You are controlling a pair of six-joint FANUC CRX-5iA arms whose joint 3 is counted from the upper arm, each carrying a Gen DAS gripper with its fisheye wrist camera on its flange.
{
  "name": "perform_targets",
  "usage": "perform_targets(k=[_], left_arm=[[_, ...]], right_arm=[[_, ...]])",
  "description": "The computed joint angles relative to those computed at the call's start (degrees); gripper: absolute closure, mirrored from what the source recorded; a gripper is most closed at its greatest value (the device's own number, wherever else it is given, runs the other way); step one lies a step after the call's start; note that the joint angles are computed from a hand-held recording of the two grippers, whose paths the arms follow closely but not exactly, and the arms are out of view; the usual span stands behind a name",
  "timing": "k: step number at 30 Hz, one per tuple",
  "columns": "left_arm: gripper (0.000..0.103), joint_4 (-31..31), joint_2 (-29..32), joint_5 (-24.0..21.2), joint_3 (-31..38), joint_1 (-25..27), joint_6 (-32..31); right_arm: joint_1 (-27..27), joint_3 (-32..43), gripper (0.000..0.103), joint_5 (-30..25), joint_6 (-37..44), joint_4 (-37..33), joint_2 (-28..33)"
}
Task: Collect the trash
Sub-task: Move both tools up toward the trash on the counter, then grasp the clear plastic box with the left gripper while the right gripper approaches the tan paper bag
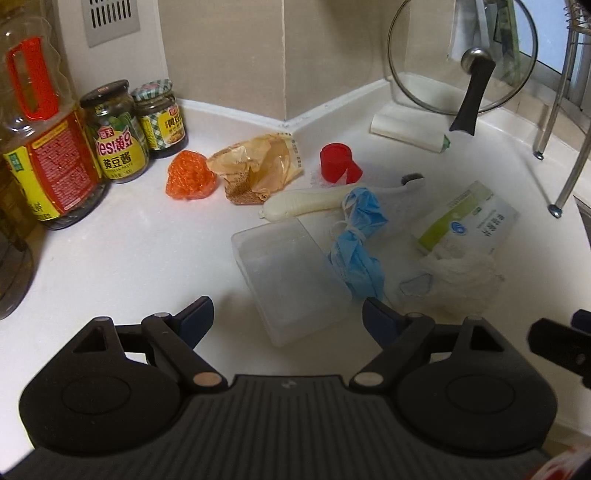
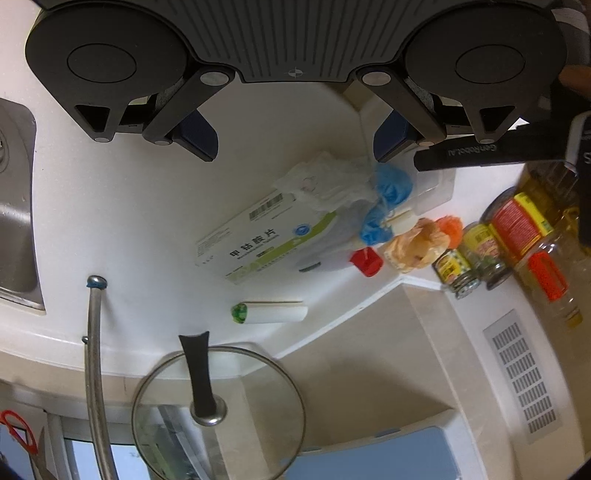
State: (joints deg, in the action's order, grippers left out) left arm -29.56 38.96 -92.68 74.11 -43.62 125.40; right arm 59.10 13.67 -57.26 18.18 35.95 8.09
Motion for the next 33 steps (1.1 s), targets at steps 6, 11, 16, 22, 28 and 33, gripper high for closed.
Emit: perform_targets(k=[6,11,16,22,28,33], left_arm=[[0.016,0.7,1.5,0.1,1.3,1.0,-1.0],[0.031,1.7,-1.9,3.1,-4.5,1.9,-0.1],[0.037,1.7,-4.1,4.3,-7.8,2.4,-0.5],[0.028,1.6,-1.9,3.5,-4.3,3.0,-2.8],[0.030,2.6,-0.3,3.6,-2.6,3.8,-6.4],[0.038,3.1,-0.9,5.5,-4.2,3.9,-8.9]], right_arm=[[-0.7,1.0,0.011,-0.3,0.1,-0.9,0.9],[-1.1,1.9,0.011,-0.1,1.0,-1.8,1.5],[-1.5,2.7,0.011,0.2,1.7,-2.5,2.1],[-1.9,3.8,0.011,0.9,3.1,-2.6,2.9],[-2.2,4.5,0.011,1.1,3.9,-2.3,3.5],[-2.4,4.5,0.011,1.6,4.2,-2.1,3.5]])
